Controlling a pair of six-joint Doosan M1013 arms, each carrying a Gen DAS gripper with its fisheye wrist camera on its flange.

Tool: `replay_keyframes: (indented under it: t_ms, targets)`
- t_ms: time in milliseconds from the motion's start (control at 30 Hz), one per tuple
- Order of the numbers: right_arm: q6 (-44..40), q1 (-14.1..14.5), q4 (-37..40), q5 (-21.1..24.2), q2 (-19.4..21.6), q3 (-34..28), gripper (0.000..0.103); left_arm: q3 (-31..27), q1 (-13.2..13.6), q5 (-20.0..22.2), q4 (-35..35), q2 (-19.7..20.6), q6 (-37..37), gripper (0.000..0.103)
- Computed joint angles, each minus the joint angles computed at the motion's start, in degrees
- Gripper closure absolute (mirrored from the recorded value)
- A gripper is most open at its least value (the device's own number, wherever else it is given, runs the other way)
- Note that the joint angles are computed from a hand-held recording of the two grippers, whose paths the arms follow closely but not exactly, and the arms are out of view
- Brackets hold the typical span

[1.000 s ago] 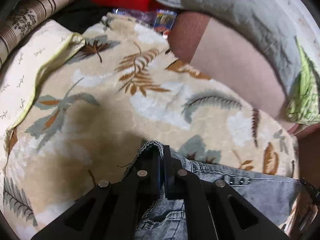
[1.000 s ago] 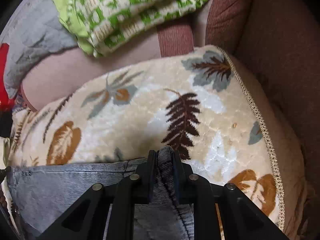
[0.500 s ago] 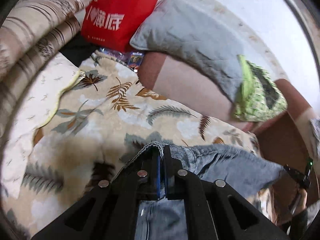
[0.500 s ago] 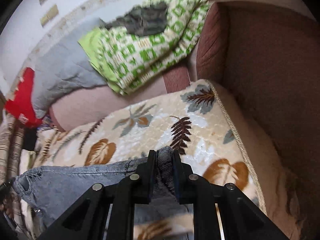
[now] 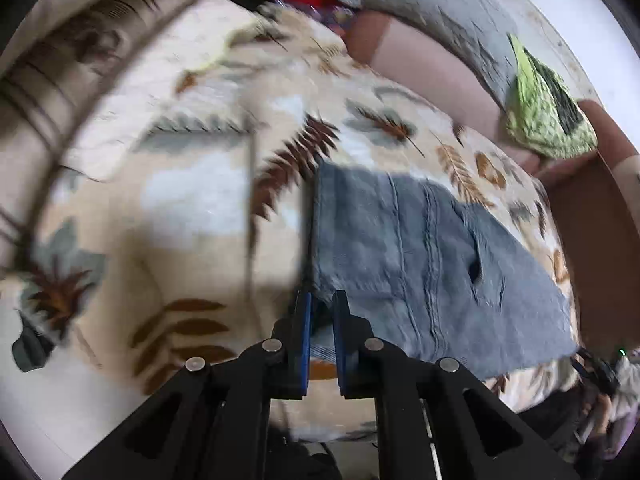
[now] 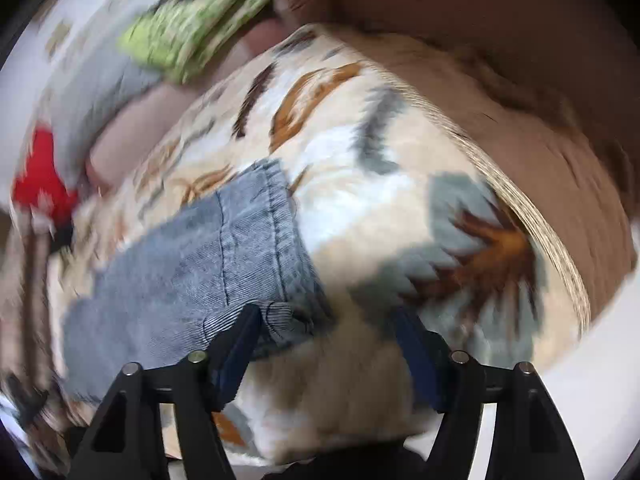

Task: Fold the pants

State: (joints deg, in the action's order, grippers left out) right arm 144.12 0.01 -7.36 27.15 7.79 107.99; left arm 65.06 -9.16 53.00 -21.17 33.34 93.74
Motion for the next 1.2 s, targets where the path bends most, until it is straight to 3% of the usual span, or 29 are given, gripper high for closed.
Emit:
replay_keyframes:
  t_ms: [100,167,233,300,400,467,500,567,667,800,833,900,933,1000,1100,1200]
  targets:
    - [8.25,0.49,-6.66,-1.60,-2.12,1.04,0.030,1.29,-1.02,-4.51,1.67,-2.08,-0.24,0.082]
    - [5.41,0.21,-5.20,-1.11,-1.95,-0.24,0.030,1.55,-2.23,-5.95,0.58,-2.72,3.33,0.072]
    - [4.67,0.16,-5.77,-0.69,-0.90,-2.44,0.030,1.62,-3.56,-6.45,1.06,-2.72,5.03,0.070]
    - [-4.10,-1.13,1.34,0.23,1.57,-5.82,0.030,1.52,-5.37,-7.20,3.60,-2.14,5.76,0.070]
    - [-6.49,-1.69,-1.19,7.42,6.63,-12.14,0.030,0.31,-7.79,-6.14,12.58,0.47,1.37,0.070]
    - [-11.37,-2.31,0.90,12.86,10.51,-16.55,0.031,-0.95,-8.59,-2.93,18.13,2.58,-3.49,0.070]
    - [-13.51,-2.56,2.17,14.43,11.68,-17.78,0.047,-0.94,-8.70,-2.41,20.06,3.25,-5.45,0.069]
    - [-15.92,-1.94,0.53,18.28,13.61,-20.62,0.087,1.02,-8.21,-5.30,18.93,2.81,-6.50,0.066]
    - [-14.57,0.03,-7.06,19.18,13.52,-22.15,0.090,1.69,-8.06,-6.62,18.76,2.58,-5.95,0.063]
    - [-6.24,1.05,-16.75,15.80,12.27,-21.07,0.089,1.76,-7.86,-7.51,18.19,2.78,-6.20,0.062]
    - [-6.49,0.92,-16.18,15.50,12.93,-21.25,0.087,2.22,-7.83,-7.90,18.10,2.54,-6.02,0.062]
    - [-11.34,0.26,-10.68,20.77,15.75,-22.99,0.076,2.63,-7.76,-8.21,18.08,2.33,-5.73,0.061]
    - [-10.31,0.18,-10.67,20.35,15.43,-22.39,0.072,2.58,-7.73,-8.15,17.89,2.29,-5.65,0.061]
    - [-2.90,0.97,-16.64,19.06,13.40,-20.21,0.043,2.56,-7.86,-8.26,18.31,1.99,-6.45,0.061]
    - [6.81,3.49,-26.36,16.42,8.64,-16.17,0.040,4.12,-7.91,-11.44,18.89,-0.16,-8.92,0.062]
    - [1.53,4.35,-19.04,10.51,5.87,-13.89,0.037,5.85,-8.29,-16.11,17.65,-2.28,-7.90,0.062]
